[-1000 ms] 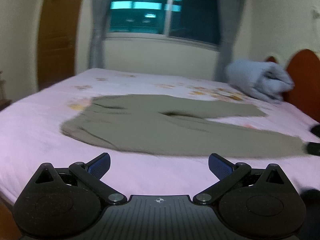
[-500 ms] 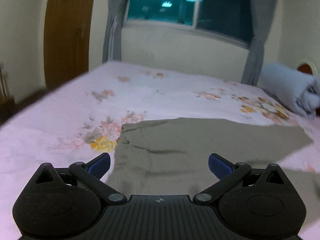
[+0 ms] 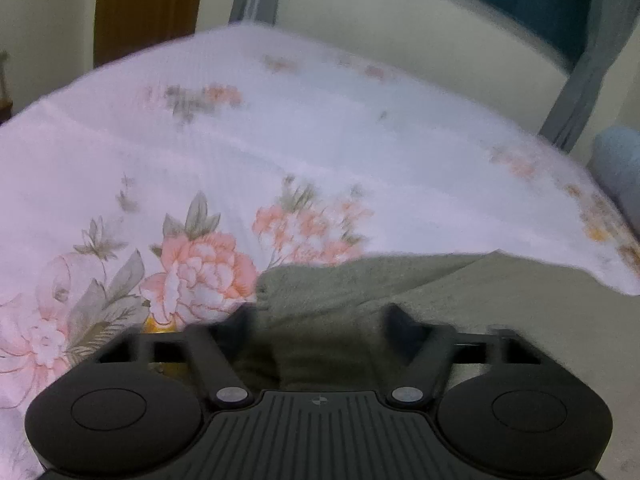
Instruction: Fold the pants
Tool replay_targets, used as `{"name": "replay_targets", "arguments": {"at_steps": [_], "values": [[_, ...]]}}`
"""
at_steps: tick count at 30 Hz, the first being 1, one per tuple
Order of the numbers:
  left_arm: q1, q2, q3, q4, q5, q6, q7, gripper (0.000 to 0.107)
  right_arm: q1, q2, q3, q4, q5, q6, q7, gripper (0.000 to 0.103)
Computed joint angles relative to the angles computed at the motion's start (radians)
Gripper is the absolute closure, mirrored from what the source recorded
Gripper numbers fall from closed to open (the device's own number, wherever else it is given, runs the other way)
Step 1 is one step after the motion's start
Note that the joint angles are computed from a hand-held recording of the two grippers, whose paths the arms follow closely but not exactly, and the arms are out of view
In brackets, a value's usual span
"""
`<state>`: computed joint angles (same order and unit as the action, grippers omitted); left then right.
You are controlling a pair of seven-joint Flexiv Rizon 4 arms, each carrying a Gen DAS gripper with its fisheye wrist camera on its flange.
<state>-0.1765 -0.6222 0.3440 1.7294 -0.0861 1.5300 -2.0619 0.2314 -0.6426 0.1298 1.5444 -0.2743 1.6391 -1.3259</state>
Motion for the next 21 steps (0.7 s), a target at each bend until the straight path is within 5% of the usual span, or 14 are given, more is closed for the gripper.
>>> {"name": "replay_targets", "arguments": {"at_steps": [3,4,7,10,15,21], "values": [[-0.005,-0.017,0.002,-0.018,0.018,0.006,0.016,0.056,-0.048,-0.050,0.091,-0.069,0.007,-0.035,-0.020,0.013],[0.005,-0.012,-0.012,-0.006,0.021,0.031,0.025,0.071,-0.057,-0.068,0.115,-0.096,0.007,-0.055,-0.034,0.018],[-0.044,-0.012,0.035,0.010,0.024,0.082,0.031,0.077,-0.050,-0.135,0.159,-0.213,0.002,-0.138,-0.088,0.031],[-0.079,-0.013,0.066,0.045,-0.014,0.168,0.012,0.078,-0.024,-0.189,0.179,-0.318,0.021,-0.213,-0.132,0.032],[-0.041,0.021,0.008,0.114,-0.053,0.290,0.050,0.078,0.001,-0.267,0.237,-0.462,0.038,-0.322,-0.278,0.034],[0.050,0.075,-0.107,0.169,-0.053,0.362,0.128,0.078,0.037,-0.400,0.300,-0.732,0.024,-0.560,-0.554,0.051]]}}
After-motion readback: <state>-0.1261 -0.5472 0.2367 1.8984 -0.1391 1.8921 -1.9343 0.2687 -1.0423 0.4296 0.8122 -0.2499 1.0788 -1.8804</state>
